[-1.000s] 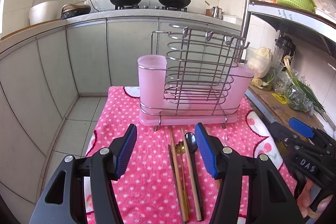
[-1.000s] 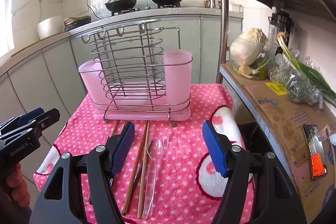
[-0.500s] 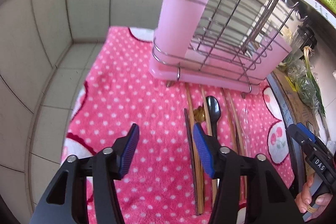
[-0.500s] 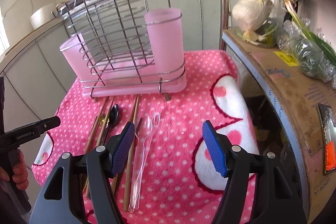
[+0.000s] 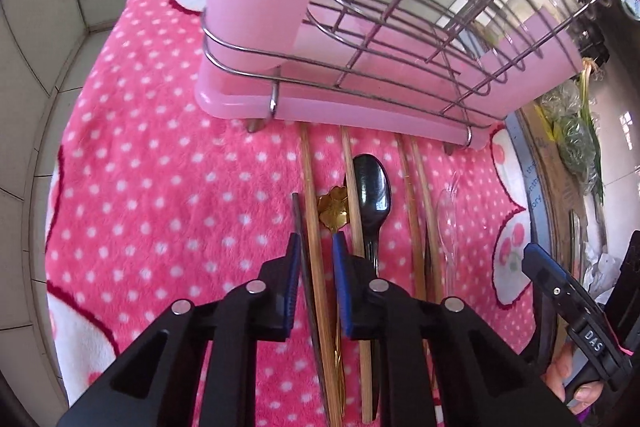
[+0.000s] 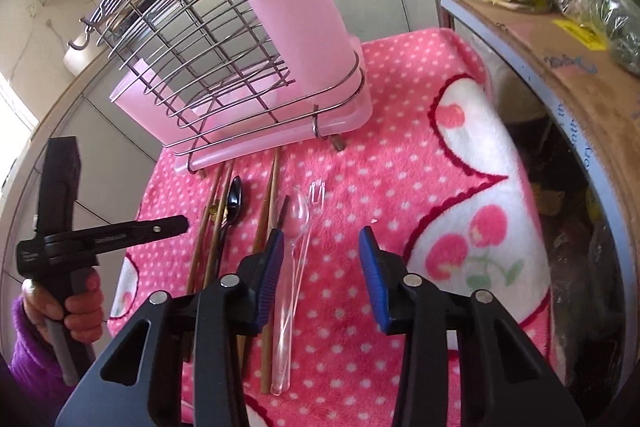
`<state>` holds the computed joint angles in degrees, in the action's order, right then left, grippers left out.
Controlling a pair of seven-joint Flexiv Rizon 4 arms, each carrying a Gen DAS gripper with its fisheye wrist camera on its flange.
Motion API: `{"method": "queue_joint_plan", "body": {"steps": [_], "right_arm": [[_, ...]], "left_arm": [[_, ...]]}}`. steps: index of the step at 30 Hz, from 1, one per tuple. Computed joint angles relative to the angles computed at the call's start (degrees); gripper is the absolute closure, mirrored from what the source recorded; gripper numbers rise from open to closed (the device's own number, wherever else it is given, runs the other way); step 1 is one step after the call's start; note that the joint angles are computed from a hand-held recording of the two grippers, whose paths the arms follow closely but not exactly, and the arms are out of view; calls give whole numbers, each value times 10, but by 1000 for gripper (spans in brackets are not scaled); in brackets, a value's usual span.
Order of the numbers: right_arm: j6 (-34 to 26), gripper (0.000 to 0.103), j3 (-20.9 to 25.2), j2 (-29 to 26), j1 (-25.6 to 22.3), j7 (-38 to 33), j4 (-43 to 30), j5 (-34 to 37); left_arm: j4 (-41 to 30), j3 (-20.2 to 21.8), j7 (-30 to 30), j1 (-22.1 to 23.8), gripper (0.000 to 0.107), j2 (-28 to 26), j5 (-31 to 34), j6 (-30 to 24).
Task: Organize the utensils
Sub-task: 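Grasp a wooden chopstick with the left tool while the right tool grasps a clear plastic spoon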
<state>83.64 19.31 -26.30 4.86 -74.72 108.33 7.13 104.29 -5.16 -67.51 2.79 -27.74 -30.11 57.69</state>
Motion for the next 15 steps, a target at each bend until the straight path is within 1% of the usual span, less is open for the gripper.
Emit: {"method": "queue_joint_plan", "body": {"steps": [3, 6, 12, 15], "right_arm": [[-1, 64, 3, -2, -2, -2, -3, 2], [-7, 64, 11, -6, -10, -8, -9, 9], [-27, 64, 19, -9, -16, -21, -20, 26], [-36, 65, 23, -7, -18, -30, -23, 36]], "left_arm": [[-21, 12, -16, -15, 96, -16, 34, -6], [-38, 21, -39, -23, 96, -29, 60, -16], [-51, 23, -49, -31, 99, -40, 94, -3], [-48, 19, -44, -26, 100, -39, 96, -2]]}}
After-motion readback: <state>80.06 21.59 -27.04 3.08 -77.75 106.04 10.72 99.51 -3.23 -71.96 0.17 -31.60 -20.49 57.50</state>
